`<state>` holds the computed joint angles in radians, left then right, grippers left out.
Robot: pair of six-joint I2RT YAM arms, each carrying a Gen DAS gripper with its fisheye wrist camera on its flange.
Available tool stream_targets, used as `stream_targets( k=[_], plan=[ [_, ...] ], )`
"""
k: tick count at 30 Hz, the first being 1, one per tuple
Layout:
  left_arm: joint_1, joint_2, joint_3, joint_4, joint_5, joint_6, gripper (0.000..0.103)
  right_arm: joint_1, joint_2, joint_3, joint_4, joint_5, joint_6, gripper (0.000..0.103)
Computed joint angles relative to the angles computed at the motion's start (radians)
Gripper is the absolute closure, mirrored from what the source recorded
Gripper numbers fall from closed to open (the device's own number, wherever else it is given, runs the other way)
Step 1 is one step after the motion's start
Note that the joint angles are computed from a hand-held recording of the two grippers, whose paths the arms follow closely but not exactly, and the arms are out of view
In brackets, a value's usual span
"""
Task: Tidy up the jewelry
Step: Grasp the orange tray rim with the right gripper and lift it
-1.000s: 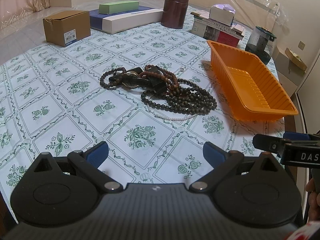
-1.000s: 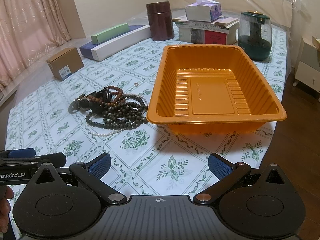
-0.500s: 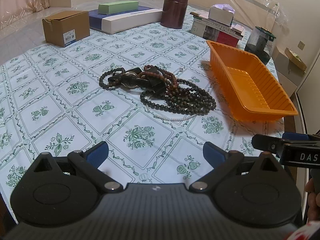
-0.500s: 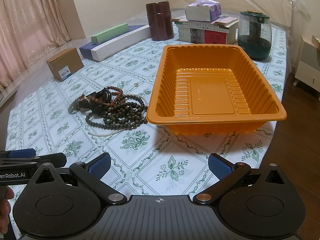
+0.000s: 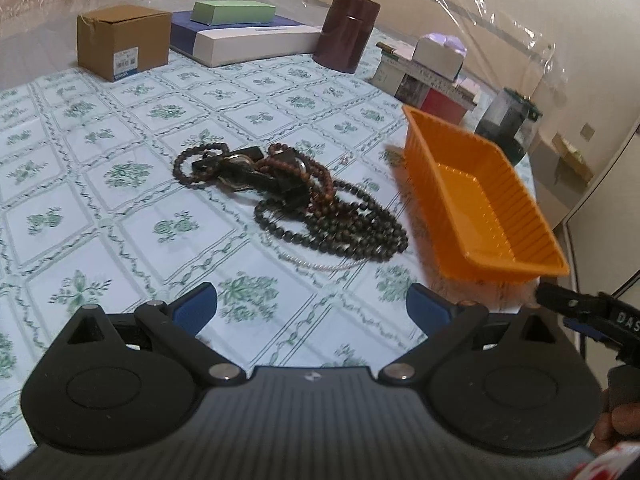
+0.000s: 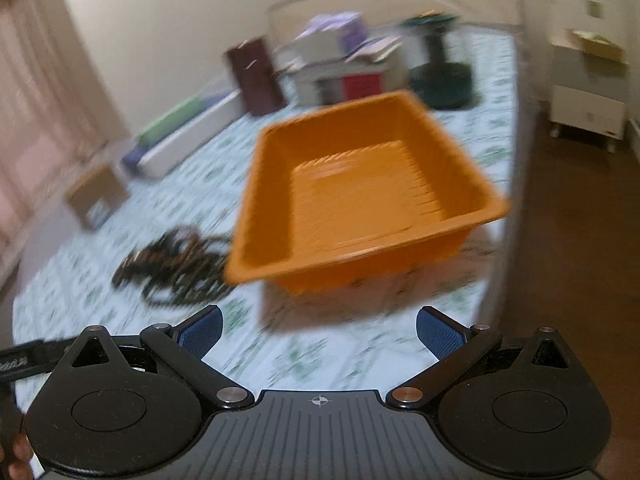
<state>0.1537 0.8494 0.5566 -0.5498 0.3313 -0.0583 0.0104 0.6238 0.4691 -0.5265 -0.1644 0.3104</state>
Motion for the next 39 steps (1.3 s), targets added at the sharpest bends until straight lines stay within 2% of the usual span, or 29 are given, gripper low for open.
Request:
stream_targets(
  k=[3, 5, 10, 12, 14, 15, 22, 26, 30, 32, 35, 39],
  plan=[
    [0.004, 0.046, 0.008, 0.042, 0.029, -0.021, 0.003, -0.161, -0.034, -0.025, 0.056, -0.057, -0.033, 0.001],
    [-0.001, 0.076, 0.014, 0.069, 0.038, -0.035, 0.003, -0.253, -0.004, -0.032, 0.115, -0.097, -0.058, 0.001],
    [-0.018, 0.139, 0.021, 0.13, 0.043, -0.058, 0.003, -0.408, 0.189, -0.02, 0.312, -0.184, -0.109, 0.001],
    [-0.02, 0.161, 0.021, 0.15, 0.053, -0.065, 0.003, -0.447, 0.278, -0.018, 0.403, -0.229, -0.108, 0.007],
    [-0.023, 0.182, 0.02, 0.168, 0.061, -0.072, 0.003, -0.47, 0.352, -0.024, 0.475, -0.269, -0.095, 0.021],
    [-0.023, 0.192, 0.019, 0.177, 0.067, -0.073, 0.003, -0.476, 0.396, -0.032, 0.529, -0.289, -0.075, 0.022],
    [-0.037, 0.246, 0.021, 0.205, 0.058, -0.076, 0.003, -0.464, 0.571, -0.069, 0.754, -0.31, 0.058, 0.049],
    [-0.043, 0.273, 0.024, 0.218, 0.049, -0.077, 0.003, -0.455, 0.616, -0.063, 0.792, -0.31, 0.11, 0.064],
    [-0.047, 0.287, 0.026, 0.226, 0.046, -0.074, 0.003, -0.448, 0.636, -0.058, 0.798, -0.308, 0.126, 0.073],
    [-0.045, 0.29, 0.025, 0.228, 0.049, -0.074, 0.003, -0.447, 0.634, -0.054, 0.787, -0.306, 0.126, 0.082],
    [-0.048, 0.293, 0.026, 0.231, 0.043, -0.08, 0.003, -0.447, 0.637, -0.046, 0.783, -0.298, 0.131, 0.089],
    [-0.044, 0.298, 0.02, 0.245, 0.042, -0.072, 0.003, -0.422, 0.602, -0.021, 0.723, -0.254, 0.078, 0.091]
  ],
)
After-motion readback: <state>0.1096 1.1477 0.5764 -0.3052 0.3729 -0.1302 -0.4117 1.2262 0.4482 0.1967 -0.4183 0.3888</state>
